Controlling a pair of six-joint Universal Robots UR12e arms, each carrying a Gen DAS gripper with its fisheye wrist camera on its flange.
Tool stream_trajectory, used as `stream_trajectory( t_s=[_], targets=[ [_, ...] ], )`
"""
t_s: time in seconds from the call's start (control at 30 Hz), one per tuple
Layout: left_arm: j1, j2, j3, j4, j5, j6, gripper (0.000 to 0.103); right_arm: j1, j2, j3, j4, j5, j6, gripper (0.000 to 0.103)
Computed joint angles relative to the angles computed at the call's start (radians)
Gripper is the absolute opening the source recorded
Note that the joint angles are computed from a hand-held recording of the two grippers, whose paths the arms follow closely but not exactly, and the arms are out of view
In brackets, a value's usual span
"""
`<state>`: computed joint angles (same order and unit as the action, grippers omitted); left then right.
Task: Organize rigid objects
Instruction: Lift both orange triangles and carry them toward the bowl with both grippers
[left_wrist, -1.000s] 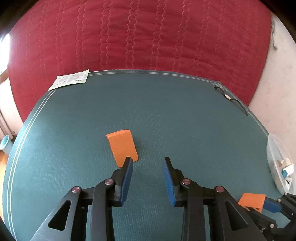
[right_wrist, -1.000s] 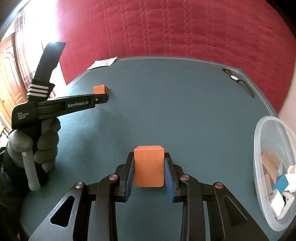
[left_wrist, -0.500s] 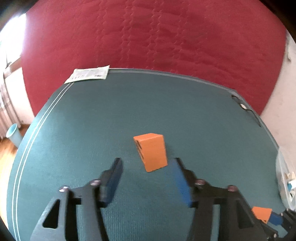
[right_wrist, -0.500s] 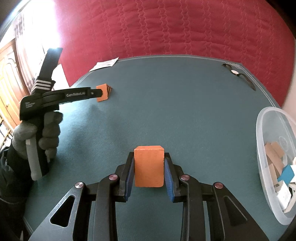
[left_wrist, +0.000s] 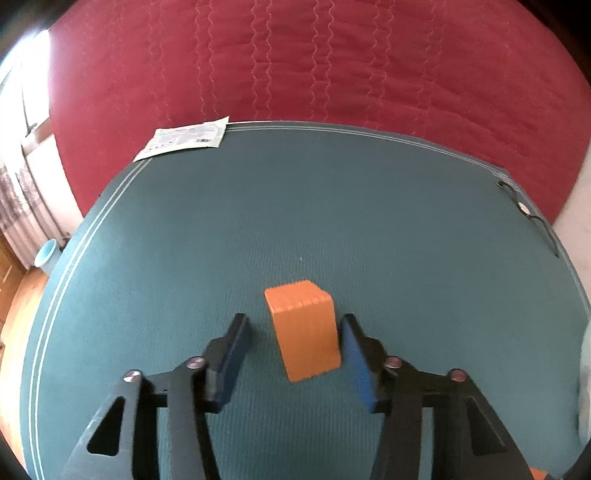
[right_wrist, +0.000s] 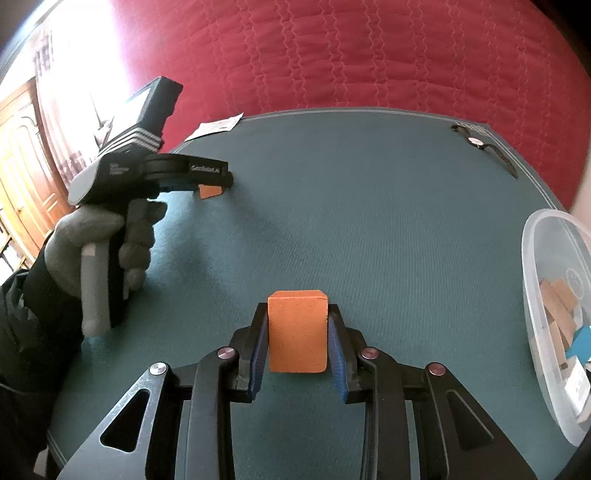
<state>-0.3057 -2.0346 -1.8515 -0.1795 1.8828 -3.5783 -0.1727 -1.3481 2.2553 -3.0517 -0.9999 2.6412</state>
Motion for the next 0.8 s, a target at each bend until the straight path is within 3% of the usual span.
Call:
stream_trajectory(
  t_s=[0.13, 0.4, 0.8],
  targets=[
    [0.004, 0.002, -0.006, 0.014, 0.000, -0.012, 0.033, -0.001, -0.002, 0.004, 0.003, 0.005, -0.005, 0.031],
    [0.012, 0.013, -0.032, 0.066, -0.046, -0.022, 0.032, -0.013, -0.011, 0.015, -0.014, 0.025, 0.007, 0.031],
    [-0.023, 0.028, -0.046, 0.113, -0.076, 0.018, 0.032, -0.066, -0.031, 0.028, -0.053, 0.029, 0.052, 0.031]
  ],
)
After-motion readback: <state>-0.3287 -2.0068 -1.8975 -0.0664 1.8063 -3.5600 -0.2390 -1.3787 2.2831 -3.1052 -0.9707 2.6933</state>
